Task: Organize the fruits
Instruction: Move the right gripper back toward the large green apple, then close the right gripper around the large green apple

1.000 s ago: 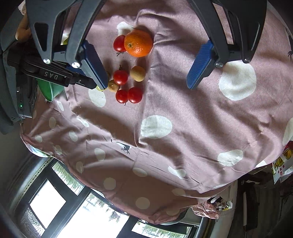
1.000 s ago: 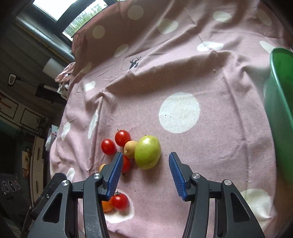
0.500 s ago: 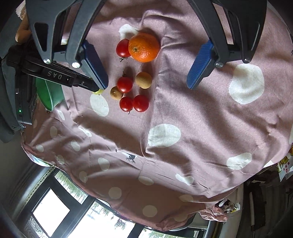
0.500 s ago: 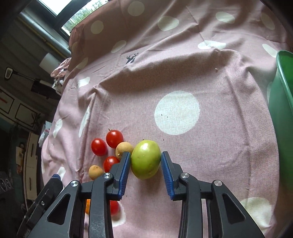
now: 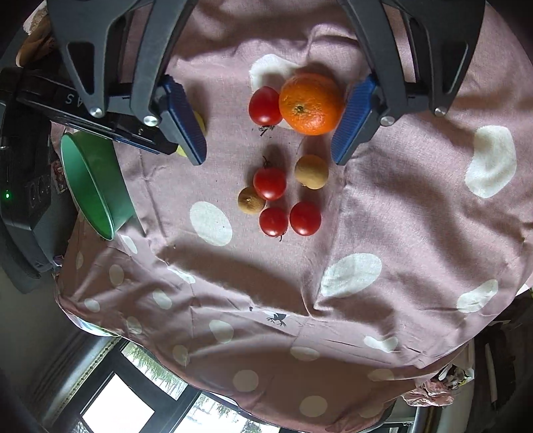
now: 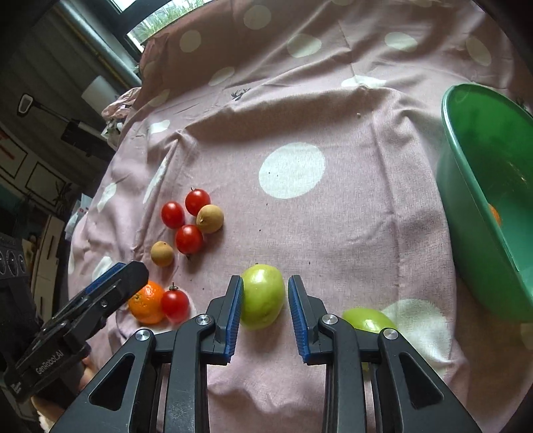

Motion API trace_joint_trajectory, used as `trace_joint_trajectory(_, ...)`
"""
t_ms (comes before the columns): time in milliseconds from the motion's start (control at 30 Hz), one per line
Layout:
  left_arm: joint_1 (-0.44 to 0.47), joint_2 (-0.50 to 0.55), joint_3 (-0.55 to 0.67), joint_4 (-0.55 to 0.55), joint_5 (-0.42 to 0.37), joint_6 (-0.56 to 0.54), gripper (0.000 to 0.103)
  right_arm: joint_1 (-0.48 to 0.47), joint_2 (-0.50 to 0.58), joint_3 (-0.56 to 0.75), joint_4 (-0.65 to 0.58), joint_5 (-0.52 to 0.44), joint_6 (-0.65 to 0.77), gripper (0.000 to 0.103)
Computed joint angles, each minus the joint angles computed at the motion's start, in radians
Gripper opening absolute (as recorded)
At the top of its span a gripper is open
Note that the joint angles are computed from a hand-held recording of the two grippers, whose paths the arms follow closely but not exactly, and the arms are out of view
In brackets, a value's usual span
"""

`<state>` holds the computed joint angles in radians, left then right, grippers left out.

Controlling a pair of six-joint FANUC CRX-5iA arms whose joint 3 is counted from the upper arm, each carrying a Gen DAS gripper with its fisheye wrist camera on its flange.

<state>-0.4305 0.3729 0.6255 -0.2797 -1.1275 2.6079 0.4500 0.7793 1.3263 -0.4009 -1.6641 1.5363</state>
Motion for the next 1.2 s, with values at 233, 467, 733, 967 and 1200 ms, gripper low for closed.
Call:
trace_joint_trajectory(233, 0.007, 0.057, 0.041, 0.094, 0.027, -0.110, 0.055, -0.022, 0.024, 0.036, -0.037, 0.000, -0.061, 0.030)
trace_joint_trajectory(467, 0.005, 0.115, 0.087, 0.177, 0.045, -0.225, 0.044, -0.075, 0.076, 0.139, -0.186, -0.069, -0.127, 0.030)
trace_joint_trajectory(733, 0.016, 0.140, 0.090, 0.240, 0.055, -0.248, 0.041, -0.075, 0.129, 0.217, -0.212, -0.132, -0.176, 0.030)
trace_joint_trajectory(967, 0.024, 0.141, 0.071, 0.281, 0.074, -0.259, 0.041, -0.067, 0.118, 0.193, -0.191, -0.121, -0.159, 0.030)
trace_joint_trajectory(1200, 0.013, 0.168, 0.114, 0.269, 0.049, -0.278, 0.041, -0.066, 0.114, 0.186, -0.188, -0.120, -0.147, 0.030)
